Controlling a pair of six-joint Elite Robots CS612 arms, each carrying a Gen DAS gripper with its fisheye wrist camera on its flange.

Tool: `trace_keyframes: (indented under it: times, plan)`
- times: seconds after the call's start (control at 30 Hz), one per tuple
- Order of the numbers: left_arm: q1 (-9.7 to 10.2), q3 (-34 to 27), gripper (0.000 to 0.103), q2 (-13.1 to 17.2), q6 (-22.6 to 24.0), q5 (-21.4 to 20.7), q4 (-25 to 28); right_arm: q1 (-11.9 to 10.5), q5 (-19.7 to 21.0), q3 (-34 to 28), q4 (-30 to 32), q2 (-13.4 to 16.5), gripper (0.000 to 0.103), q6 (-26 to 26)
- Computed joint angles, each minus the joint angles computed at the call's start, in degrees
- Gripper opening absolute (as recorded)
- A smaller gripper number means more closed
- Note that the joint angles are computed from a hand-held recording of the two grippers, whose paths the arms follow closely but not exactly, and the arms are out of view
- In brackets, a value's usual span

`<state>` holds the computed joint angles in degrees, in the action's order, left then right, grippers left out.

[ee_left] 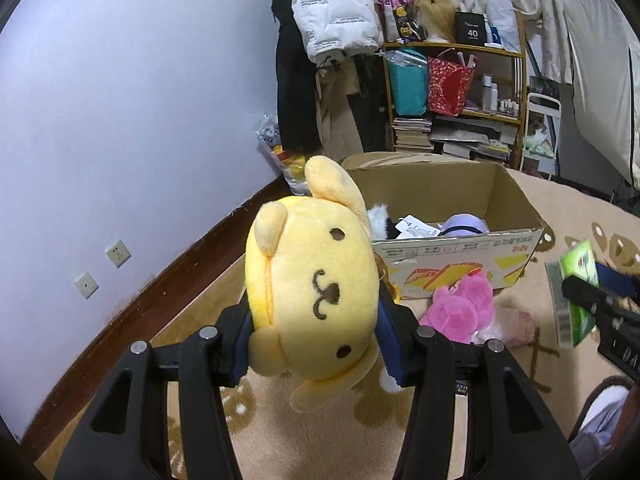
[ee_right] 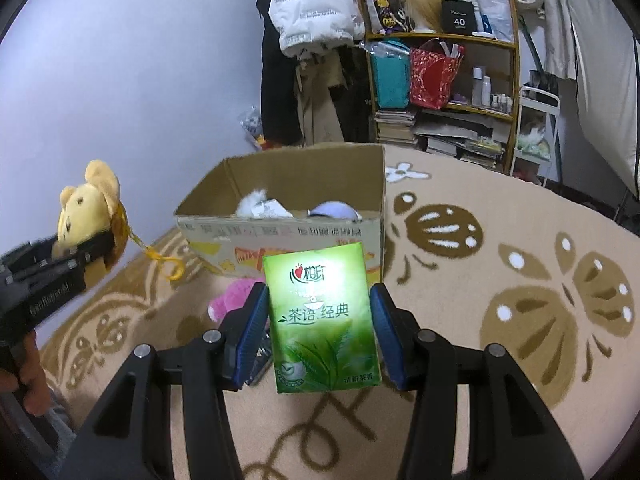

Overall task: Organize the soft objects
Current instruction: 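Lift the yellow dog plush and green tea carton and carry them over the box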

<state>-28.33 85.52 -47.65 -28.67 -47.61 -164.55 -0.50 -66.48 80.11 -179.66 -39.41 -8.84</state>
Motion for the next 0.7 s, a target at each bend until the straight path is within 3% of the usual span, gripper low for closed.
trace_keyframes:
  times: [0.43, 0.7]
  plan:
    - [0.44, -3.4, 0.051, 2.4, 8.1, 0.2, -5.3, 0.2, 1.7, -3.7, -1.2, 1.3, 0.055, -0.6]
    - [2.05, -6.9, 0.051, 4.8, 10.5, -1.7, -8.0, 0.5, 1.5, -7.2, 0.7, 2.6, 0.055, -1.3]
